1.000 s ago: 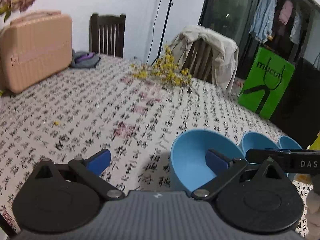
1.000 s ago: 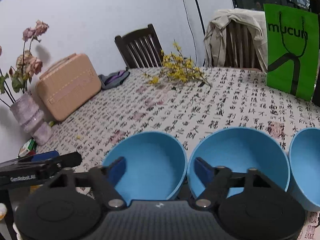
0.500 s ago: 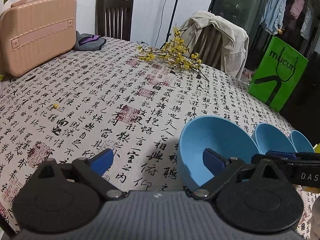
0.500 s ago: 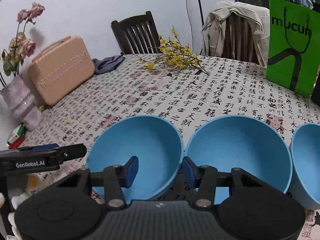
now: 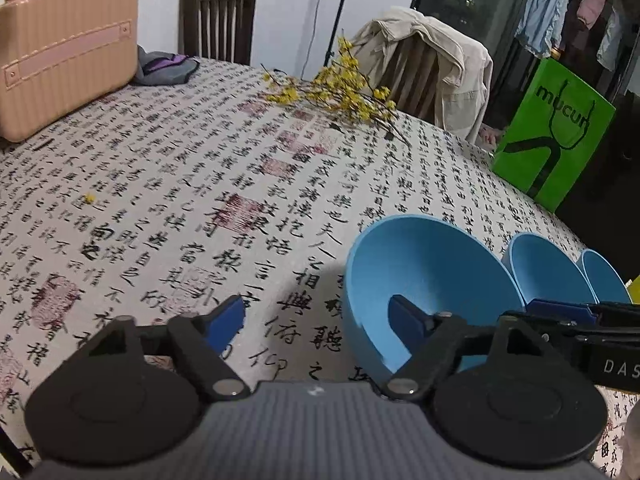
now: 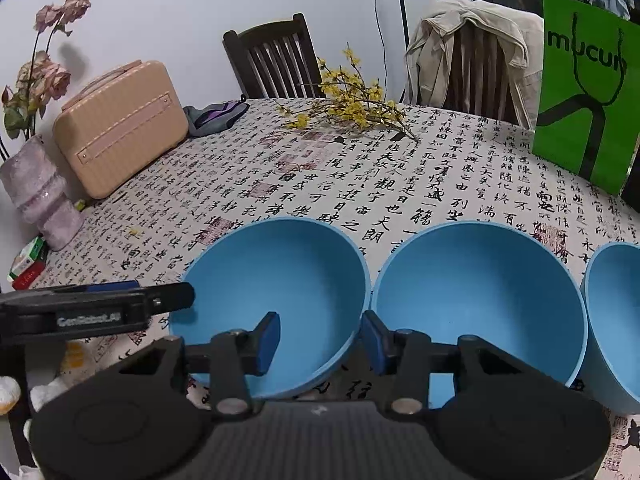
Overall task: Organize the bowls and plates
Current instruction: 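Lift the blue bowl off the table with both grippers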
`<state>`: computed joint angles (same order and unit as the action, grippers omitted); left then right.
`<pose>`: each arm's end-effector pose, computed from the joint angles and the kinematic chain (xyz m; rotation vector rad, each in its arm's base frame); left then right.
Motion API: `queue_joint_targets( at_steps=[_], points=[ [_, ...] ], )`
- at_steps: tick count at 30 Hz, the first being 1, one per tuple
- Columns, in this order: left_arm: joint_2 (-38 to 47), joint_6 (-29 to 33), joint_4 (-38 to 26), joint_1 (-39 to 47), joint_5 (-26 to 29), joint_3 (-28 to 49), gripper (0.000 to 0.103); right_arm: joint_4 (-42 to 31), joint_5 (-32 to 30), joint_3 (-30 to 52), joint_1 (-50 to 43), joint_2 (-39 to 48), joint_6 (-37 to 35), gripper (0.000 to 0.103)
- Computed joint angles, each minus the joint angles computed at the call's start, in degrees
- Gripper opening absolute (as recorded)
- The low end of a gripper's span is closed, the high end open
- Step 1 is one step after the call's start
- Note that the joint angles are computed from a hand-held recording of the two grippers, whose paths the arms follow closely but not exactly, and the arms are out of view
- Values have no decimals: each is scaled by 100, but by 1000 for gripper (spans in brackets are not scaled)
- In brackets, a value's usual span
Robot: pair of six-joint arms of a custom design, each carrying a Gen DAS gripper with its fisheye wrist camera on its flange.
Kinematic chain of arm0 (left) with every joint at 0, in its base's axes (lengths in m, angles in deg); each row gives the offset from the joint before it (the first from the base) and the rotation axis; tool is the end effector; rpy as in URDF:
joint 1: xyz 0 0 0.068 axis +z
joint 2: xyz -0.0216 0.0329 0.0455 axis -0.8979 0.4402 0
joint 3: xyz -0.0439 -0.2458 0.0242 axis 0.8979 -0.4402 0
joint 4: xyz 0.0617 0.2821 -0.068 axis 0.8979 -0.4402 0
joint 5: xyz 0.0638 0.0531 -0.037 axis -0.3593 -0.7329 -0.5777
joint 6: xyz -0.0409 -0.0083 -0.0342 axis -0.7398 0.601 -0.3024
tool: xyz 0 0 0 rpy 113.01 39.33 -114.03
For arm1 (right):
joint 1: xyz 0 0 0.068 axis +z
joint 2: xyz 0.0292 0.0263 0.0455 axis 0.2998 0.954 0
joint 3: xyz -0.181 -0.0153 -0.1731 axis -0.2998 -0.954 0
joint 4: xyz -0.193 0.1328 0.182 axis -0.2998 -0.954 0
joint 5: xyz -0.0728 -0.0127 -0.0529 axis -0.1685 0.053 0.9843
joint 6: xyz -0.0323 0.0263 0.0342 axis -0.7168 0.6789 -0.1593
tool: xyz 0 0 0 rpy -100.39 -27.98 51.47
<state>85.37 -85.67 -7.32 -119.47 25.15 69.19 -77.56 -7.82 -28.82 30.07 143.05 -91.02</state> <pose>0.1871 -0.2301 0.1134 -0.7926 2.2307 0.0428 0.3379 0.0957 0.1153 -0.9900 2.2755 0.6661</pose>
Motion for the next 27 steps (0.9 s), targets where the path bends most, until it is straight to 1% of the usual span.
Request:
queue_joint_targets(
  at_steps=[1, 2, 3, 4, 5, 6, 7, 8, 9, 10, 13, 14, 19, 22, 27],
  points=[
    [33, 96, 104, 37, 34, -4, 73, 18, 8, 2, 8, 8, 7, 44],
    [74, 185, 197, 76, 66, -2, 68, 20, 11, 9, 8, 15, 8, 44],
    [118, 279, 305, 127, 114, -6, 59, 0, -8, 39, -2, 36, 13, 45],
    [148, 362, 408, 177, 172, -16, 53, -20, -28, 60, -13, 53, 16, 45],
    [155, 487, 589, 237, 252, -65, 38, -36, -49, 90, -22, 79, 19, 45],
    [148, 599, 773, 284, 312, -129, 29, -43, -71, 105, -31, 97, 20, 45],
    [112, 702, 997, 313, 345, -228, 26, -72, -84, 138, -34, 127, 16, 45],
    [117, 741, 1091, 317, 344, -260, 15, -76, -86, 150, -35, 142, 19, 45],
    [203, 692, 971, 309, 319, -172, 11, -112, -92, 167, -37, 163, 3, 44],
    [265, 616, 879, 306, 297, -123, 11, -182, -111, 210, -39, 209, -23, 44],
    [153, 603, 1075, 326, 387, -309, 10, -100, -12, 169, 56, 250, -3, 43],
    [145, 628, 1107, 320, 377, -332, 10, -40, 20, 132, 95, 246, 11, 41],
    [135, 680, 1218, 305, 374, -377, 10, 531, 344, -174, 273, 155, 196, 30],
    [105, 656, 1242, 296, 369, -417, 10, 691, 464, -215, 328, 209, 191, 26],
    [127, 586, 1120, 231, 306, -361, 11, 1116, 625, -444, 419, 159, 104, 23]
  ],
)
